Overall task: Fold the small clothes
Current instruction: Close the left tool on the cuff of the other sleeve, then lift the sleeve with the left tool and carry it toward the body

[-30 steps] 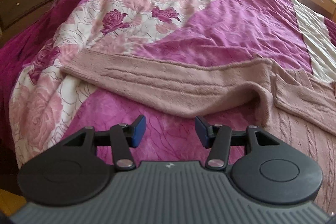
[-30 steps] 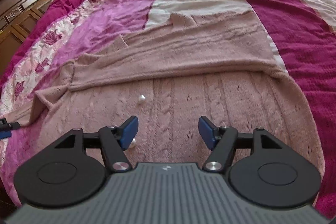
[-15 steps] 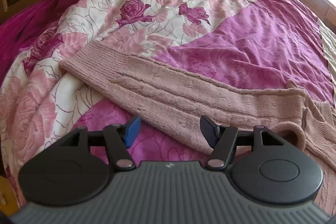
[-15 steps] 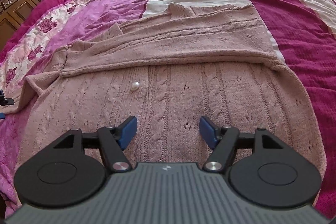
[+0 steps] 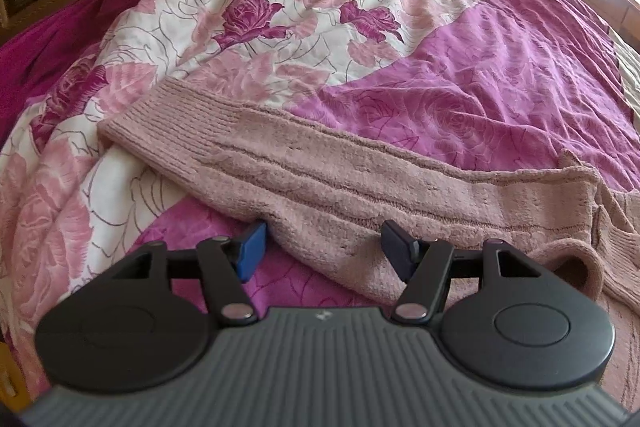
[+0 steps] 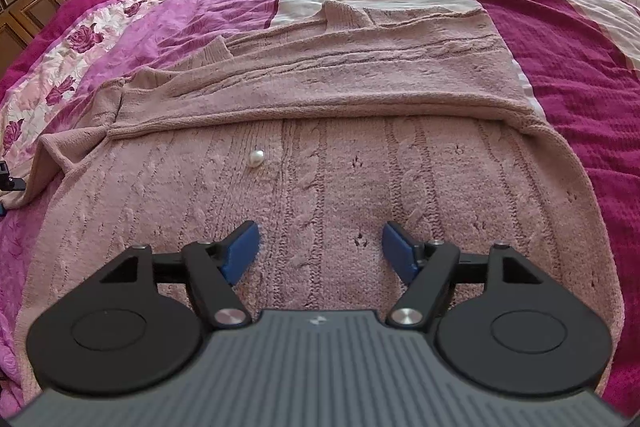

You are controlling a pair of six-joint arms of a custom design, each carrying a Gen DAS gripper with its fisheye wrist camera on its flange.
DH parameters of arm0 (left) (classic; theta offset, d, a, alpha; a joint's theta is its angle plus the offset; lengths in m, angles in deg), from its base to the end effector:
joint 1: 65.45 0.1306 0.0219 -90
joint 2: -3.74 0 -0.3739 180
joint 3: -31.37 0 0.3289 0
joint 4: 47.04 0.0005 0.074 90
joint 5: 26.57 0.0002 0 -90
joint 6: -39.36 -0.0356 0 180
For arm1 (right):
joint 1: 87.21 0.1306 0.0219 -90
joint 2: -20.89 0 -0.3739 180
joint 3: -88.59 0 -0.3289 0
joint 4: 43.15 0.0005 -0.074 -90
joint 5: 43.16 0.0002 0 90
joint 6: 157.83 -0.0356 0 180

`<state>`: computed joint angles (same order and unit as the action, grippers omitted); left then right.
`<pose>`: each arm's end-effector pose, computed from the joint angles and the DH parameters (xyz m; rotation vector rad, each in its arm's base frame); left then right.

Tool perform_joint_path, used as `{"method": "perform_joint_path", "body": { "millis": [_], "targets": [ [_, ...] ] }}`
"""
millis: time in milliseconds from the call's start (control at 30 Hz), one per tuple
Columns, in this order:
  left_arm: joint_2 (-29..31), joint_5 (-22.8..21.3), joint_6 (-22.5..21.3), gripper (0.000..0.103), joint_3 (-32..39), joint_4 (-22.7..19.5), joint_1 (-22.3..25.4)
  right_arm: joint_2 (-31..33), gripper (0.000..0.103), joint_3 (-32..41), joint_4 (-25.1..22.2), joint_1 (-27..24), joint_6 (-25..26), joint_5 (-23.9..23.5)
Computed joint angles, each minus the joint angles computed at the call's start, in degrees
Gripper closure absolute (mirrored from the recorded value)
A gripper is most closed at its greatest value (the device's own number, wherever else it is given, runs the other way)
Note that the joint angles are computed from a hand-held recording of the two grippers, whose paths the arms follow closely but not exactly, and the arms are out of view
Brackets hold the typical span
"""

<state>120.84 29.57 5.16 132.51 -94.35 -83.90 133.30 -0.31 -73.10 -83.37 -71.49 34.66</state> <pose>0.5325 -0.1573 0.2804 -0.9384 2.2310 0.2397 0.5371 0.0431 0.2717 -0.0962 2.4623 0.3188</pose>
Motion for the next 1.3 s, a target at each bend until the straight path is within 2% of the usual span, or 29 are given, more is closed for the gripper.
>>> {"method": "perform_joint_path", "body": {
  "millis": [233, 500, 567, 600, 633, 700, 833, 933, 1000, 1067, 1300],
  "targets": [
    [1.5, -0.8, -2.4, 0.036, 0.3, 1.9, 0.6, 0.2, 0.025, 0.0, 0.2, 0.2, 0.5, 0.5],
    [1.7, -3.1, -4.3, 0.036, -2.6, 8.8, 1.1, 0.1, 0.025, -0.6, 1.3, 0.5, 1.1, 1.2],
    [1.8, -3.7, -5.4, 0.044, -2.7, 9.7, 0.9, 0.0, 0.025, -0.6, 1.3, 0.6, 1.0, 1.2],
    [1.9, -4.0, -6.2, 0.055, -2.6, 10.2, 0.9, 0.0, 0.025, -0.7, 1.3, 0.6, 0.9, 1.2],
    [1.7, -4.1, -7.1, 0.072, -3.0, 11.2, 0.9, 0.0, 0.025, -0.7, 1.4, 0.6, 0.8, 1.2],
    [0.9, -2.7, -8.3, 0.09, -4.3, 14.1, 1.1, -0.1, 0.025, -0.8, 1.4, 0.5, 0.7, 1.0],
    [-0.6, -2.9, -8.1, 0.093, -5.5, 16.5, 1.1, -0.3, 0.025, -0.5, 1.0, -0.1, 0.1, -0.3],
    [-2.4, -5.3, -9.3, 0.093, -6.3, 18.8, 0.4, -0.5, 0.025, -0.3, 1.1, -0.6, -0.5, -1.2],
    [-3.2, -8.0, -10.4, 0.093, -5.5, 18.7, -0.2, -0.7, 0.025, -0.3, 1.7, -0.9, -0.8, -1.3],
    [-4.1, -10.3, -12.1, 0.093, -4.7, 19.2, -0.7, -0.9, 0.025, -0.5, 2.2, -1.2, -1.2, -1.5],
    [-5.4, -14.5, -20.3, 0.093, -0.5, 23.9, -3.2, -1.6, 0.025, -1.6, 3.7, -2.6, -2.7, -3.0]
  ]
}}
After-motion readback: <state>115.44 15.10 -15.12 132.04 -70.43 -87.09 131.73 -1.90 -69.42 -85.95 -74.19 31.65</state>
